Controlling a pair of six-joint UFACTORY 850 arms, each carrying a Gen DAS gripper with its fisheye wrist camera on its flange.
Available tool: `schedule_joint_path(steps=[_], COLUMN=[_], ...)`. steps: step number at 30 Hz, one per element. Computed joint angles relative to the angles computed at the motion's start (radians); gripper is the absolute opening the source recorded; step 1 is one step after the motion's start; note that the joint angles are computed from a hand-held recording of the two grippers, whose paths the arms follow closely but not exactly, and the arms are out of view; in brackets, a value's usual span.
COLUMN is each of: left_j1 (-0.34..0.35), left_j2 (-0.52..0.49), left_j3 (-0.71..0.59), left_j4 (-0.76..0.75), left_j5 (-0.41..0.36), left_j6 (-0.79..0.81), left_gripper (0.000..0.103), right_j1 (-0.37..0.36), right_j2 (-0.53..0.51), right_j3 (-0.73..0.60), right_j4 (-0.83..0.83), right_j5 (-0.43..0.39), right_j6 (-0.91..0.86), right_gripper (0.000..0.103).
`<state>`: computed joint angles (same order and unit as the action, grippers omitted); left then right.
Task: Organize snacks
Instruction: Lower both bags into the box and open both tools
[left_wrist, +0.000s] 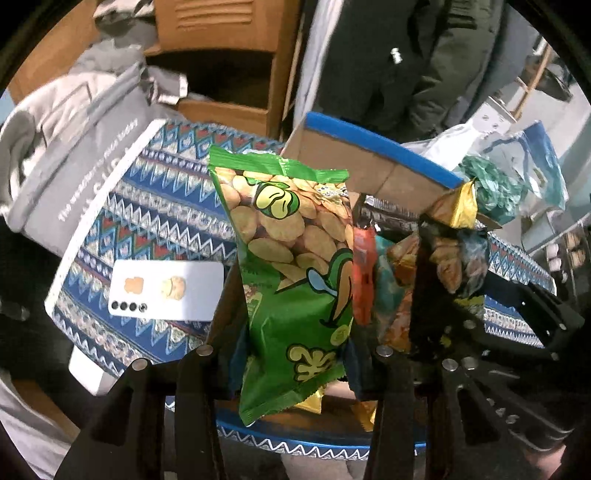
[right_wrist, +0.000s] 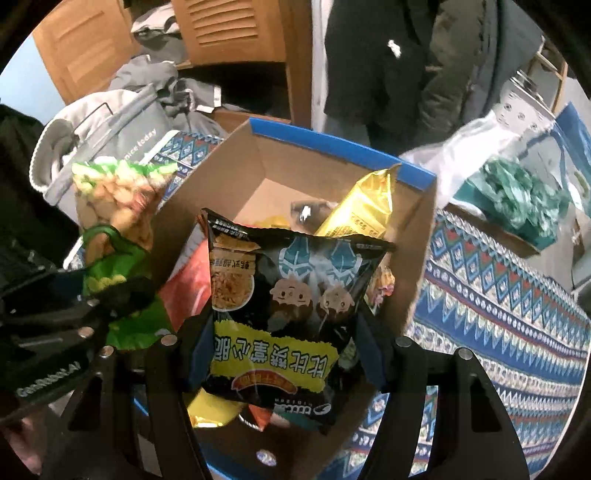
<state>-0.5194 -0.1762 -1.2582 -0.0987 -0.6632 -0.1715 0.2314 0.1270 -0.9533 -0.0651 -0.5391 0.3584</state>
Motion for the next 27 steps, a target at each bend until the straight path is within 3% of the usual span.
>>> schedule_joint_path(steps=[7, 16, 27], left_j1=[0.006, 0.011, 0.004], left_j2=[0.011, 0.060, 0.127], left_j3=[0.005, 0.022, 0.051], left_j4=[0.022, -0.050, -0.056], left_j5=[0.018, 0.031, 0.037], left_j6=[-0.044, 0.004, -0.001], left_gripper=[0.069, 0.078, 0.079], right_j1=[-0.019, -0.045, -0.063], right_j2=[0.004, 0.038, 0.101], right_j3=[-0.014, -0.021, 0.000], right_j4=[0.057, 0.105, 0.114], right_j5=[0.006, 0.002, -0.006], right_j6=[-0.035, -0.062, -0.062], right_gripper=[0.074, 0.074, 0.074])
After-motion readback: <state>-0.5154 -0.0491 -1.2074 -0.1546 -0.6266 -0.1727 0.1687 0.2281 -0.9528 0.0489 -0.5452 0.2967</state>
